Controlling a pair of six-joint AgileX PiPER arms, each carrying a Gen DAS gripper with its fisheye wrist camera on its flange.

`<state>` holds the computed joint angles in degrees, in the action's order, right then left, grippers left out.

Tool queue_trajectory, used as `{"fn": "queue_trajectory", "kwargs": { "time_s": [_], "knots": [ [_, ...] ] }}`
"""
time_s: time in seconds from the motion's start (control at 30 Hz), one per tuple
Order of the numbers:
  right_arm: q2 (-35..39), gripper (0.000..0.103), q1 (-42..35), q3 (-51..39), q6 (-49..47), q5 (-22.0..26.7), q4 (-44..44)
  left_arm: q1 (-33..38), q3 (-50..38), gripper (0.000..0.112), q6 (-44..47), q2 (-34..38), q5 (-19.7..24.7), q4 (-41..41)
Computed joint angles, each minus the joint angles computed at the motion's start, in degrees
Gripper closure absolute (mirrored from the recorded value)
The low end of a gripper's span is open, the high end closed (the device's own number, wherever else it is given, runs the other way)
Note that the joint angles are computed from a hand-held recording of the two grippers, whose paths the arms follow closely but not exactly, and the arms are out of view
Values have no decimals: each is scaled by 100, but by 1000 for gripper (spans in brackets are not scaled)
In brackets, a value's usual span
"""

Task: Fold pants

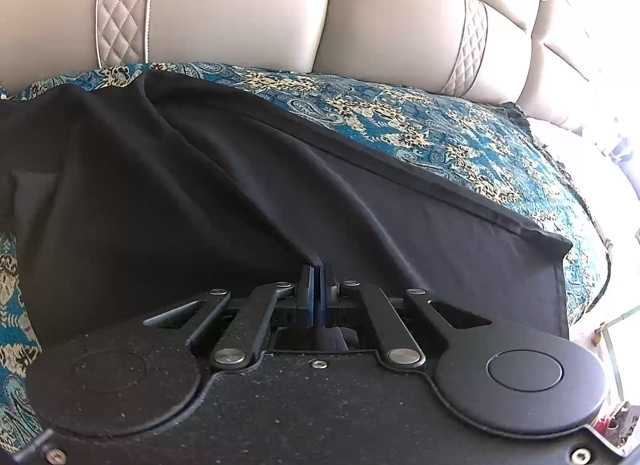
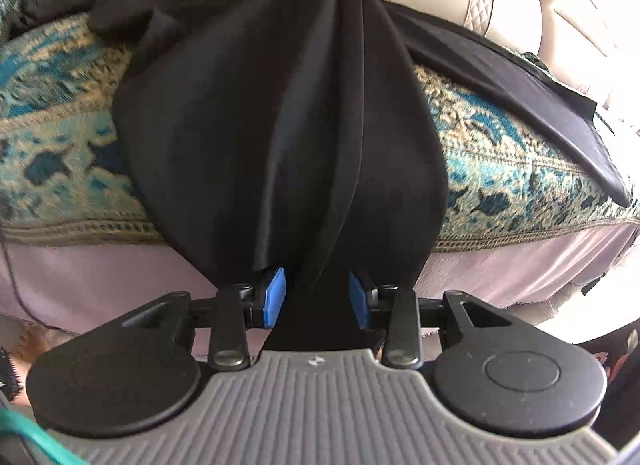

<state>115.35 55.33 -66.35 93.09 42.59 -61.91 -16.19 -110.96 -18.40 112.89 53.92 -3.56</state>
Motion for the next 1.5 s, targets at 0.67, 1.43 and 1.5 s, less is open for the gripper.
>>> {"fn": "queue_trajectory", "kwargs": {
  "time_s": [0.67,1.43,1.5],
  "knots": [
    [-595,101,-1622,669,1339,2098,-1830,-220,520,105,240,-310,-840,357],
    [-281,31,-5591,-2788,-5317,-959,2611,1329,1996,75,-902,-377,-1944,1765],
    [-572,31,-5681,-2275,-5381,-1103,2743,1404,2007,73,-870,-367,-1962,1742]
  ]
}}
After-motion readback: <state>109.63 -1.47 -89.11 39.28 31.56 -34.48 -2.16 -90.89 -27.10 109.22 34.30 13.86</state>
